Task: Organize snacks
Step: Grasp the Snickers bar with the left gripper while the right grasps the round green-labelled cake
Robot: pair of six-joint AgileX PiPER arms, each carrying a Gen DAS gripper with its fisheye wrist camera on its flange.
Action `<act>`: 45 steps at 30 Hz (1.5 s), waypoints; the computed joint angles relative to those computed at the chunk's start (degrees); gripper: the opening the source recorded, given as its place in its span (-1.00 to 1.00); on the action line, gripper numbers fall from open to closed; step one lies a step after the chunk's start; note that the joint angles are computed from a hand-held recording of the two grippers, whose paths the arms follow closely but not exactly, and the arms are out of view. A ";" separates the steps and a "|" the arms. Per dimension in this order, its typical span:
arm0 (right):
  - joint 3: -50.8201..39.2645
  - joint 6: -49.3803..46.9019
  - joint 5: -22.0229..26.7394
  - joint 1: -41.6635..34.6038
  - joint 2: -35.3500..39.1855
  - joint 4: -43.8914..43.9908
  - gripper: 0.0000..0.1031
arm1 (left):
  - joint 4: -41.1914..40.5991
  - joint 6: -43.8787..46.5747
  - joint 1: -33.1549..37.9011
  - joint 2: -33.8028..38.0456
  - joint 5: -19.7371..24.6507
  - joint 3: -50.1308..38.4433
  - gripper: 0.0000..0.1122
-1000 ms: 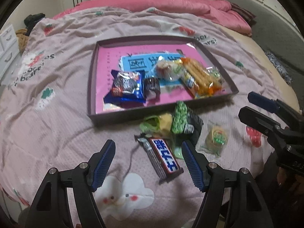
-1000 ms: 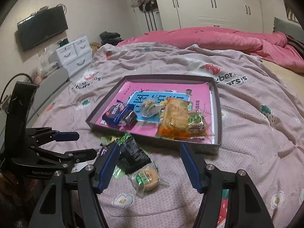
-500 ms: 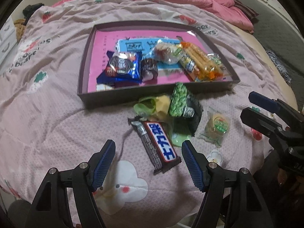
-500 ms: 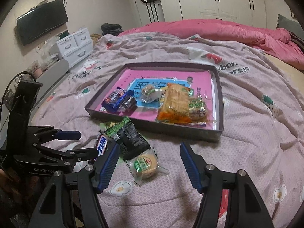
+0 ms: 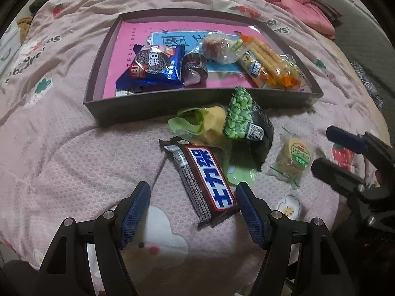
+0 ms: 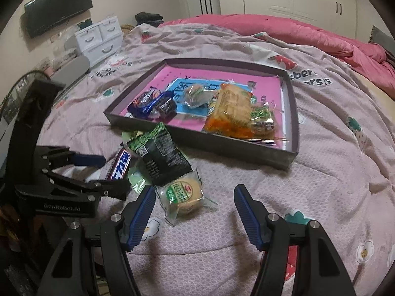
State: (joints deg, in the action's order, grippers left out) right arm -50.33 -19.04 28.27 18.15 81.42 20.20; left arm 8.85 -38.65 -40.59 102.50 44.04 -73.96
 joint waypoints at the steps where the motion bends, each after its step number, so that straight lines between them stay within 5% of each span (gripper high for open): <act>1: -0.27 -0.36 0.09 -0.02 0.63 0.20 0.27 | 0.04 0.07 0.16 -0.04 0.09 -0.01 0.32; 19: -3.16 -2.34 -1.27 4.40 8.62 -6.05 0.25 | 1.55 -2.42 0.96 -0.32 -0.63 0.97 0.32; 23: -2.67 -3.75 -2.14 4.13 8.87 -5.46 0.03 | 2.46 -3.86 0.63 0.33 -1.16 0.59 0.31; 26: -2.49 -1.95 -2.64 4.22 8.49 -7.48 -0.24 | 1.98 -3.48 0.91 0.43 -1.64 0.80 0.15; 28: -2.53 -0.16 -2.63 3.77 8.02 -8.48 -0.24 | 2.29 -3.62 0.94 0.67 -1.41 0.54 -0.04; 33: -1.99 -4.23 -1.51 0.78 6.23 -2.63 -0.25 | 4.19 -4.48 0.86 1.06 -1.60 0.40 -0.49; 45: -1.08 -19.79 0.63 -6.94 1.22 18.18 -0.24 | 3.08 -4.23 2.01 -3.77 -4.05 4.21 -0.49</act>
State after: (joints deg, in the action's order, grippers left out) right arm -51.41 -38.83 28.90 11.22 82.64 38.39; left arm 11.93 -42.88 -38.58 98.74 39.99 -69.75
